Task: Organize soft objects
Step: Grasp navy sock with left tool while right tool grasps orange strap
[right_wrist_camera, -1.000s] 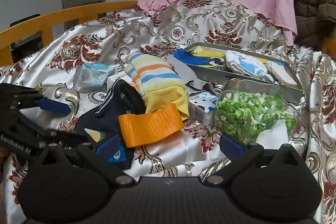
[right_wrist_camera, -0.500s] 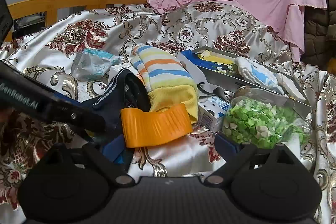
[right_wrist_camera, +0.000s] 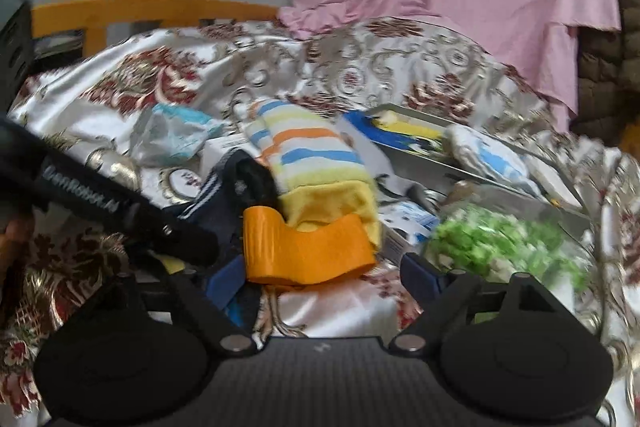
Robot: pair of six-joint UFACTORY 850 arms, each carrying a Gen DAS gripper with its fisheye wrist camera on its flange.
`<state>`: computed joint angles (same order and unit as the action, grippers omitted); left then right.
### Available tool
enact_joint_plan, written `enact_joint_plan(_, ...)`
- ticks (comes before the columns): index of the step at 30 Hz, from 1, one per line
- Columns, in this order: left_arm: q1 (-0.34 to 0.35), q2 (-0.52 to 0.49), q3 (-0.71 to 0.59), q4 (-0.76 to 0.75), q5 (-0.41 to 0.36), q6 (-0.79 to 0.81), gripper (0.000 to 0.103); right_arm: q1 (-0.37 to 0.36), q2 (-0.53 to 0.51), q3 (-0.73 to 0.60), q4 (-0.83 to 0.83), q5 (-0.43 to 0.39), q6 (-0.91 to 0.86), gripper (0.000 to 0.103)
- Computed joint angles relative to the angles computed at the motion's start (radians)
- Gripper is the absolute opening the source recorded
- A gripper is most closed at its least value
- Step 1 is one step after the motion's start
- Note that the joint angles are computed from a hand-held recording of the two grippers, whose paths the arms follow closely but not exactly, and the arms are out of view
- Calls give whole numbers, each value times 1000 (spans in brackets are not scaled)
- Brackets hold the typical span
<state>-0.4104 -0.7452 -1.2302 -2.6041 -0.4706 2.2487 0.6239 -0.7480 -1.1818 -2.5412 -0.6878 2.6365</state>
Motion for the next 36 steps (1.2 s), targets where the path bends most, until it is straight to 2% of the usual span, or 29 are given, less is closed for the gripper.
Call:
enact_joint_plan(4, 7, -6, -5, 21, -3, -39, 17, -4, -13, -26, -23, 33, -1, 75)
enact_joint_plan(9, 2, -12, -10, 7, 1, -20, 17, 7, -11, -18, 2, -19, -27, 59)
enact_joint_plan(13, 2, -15, -14, 24, -10, -41, 17, 11, -13, -19, 38, -38, -40, 58)
enact_joint_plan(26, 8, -25, -18, 34, -21, -84, 17, 4, -59, -87, 36, 42, -124, 59)
enact_joint_plan(29, 12, -31, -25, 50, -20, -117, 17, 9, -64, -89, 54, 17, -154, 58)
enact_joint_plan(31, 12, -32, -30, 60, -11, -135, 17, 7, -61, -88, 62, 15, -148, 54)
enact_joint_plan(33, 7, -33, -39, 57, 8, -137, 17, 3, -55, -83, 49, 14, -117, 40)
enact_joint_plan(36, -5, -32, -53, 40, 50, -108, 17, 6, -52, -76, 56, -7, -125, 27)
